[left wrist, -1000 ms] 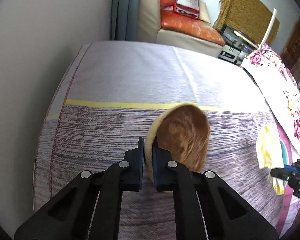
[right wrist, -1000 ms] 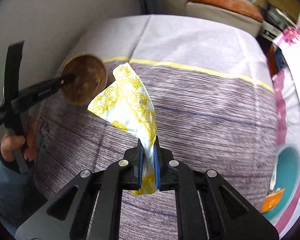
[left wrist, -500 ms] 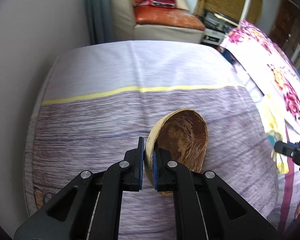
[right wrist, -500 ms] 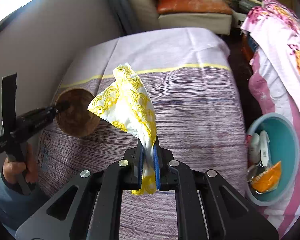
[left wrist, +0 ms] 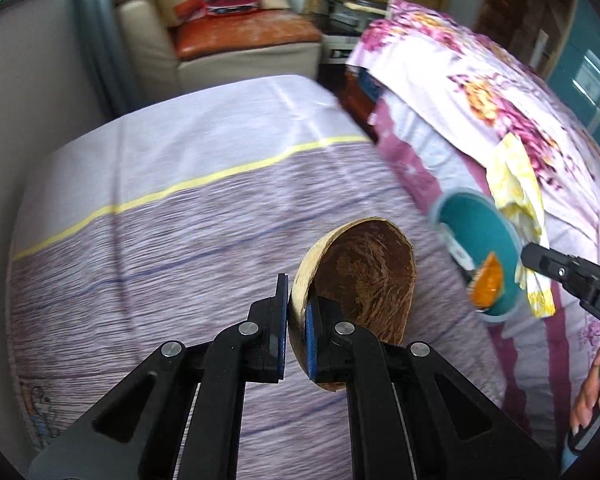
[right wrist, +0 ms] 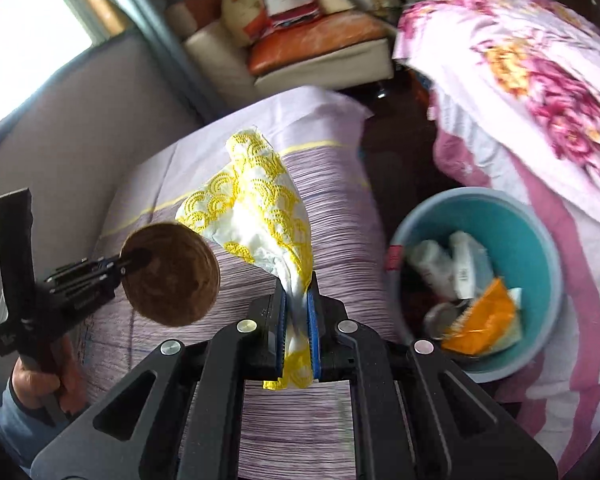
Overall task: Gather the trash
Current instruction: 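Carry the brown bowl over the bin and release it with the left tool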
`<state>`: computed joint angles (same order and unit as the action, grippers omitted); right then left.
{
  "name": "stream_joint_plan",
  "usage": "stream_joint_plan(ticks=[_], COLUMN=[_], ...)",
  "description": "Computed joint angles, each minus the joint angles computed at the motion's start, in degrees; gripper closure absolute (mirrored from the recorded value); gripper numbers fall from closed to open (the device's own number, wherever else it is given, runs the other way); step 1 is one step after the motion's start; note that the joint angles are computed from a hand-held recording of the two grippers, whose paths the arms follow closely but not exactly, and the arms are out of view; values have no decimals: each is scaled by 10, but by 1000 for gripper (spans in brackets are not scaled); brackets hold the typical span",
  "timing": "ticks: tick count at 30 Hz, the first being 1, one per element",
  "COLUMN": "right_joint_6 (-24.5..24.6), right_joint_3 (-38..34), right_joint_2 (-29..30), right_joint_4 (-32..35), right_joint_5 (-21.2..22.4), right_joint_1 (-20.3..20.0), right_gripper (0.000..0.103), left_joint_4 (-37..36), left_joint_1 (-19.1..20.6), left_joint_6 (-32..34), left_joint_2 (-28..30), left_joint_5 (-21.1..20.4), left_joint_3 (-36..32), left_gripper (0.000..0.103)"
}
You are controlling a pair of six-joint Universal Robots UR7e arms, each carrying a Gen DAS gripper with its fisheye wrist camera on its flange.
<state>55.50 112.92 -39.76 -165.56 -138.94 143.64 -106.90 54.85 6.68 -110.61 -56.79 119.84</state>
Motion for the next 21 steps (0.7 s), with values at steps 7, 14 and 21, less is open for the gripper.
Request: stream_joint_plan(ticks=[7, 14, 21], right_joint_6=[88, 175, 197], right_joint_3=[91, 153, 185], right_joint_2=[-75, -140, -173], right_joint_4=[10, 61, 73], right_joint_5=[-61, -94, -93], right_joint_1=[16, 27, 19], right_gripper=[94, 94, 94], left_joint_4=[21, 4, -29], left_joint_1=[-76, -122, -142], left_joint_6=[-47, -76, -84], left_joint_2=[2, 30, 69], left_joint_5=[-31, -64, -86], left_joint_3=[45, 79, 104], left_gripper=[95, 95, 95])
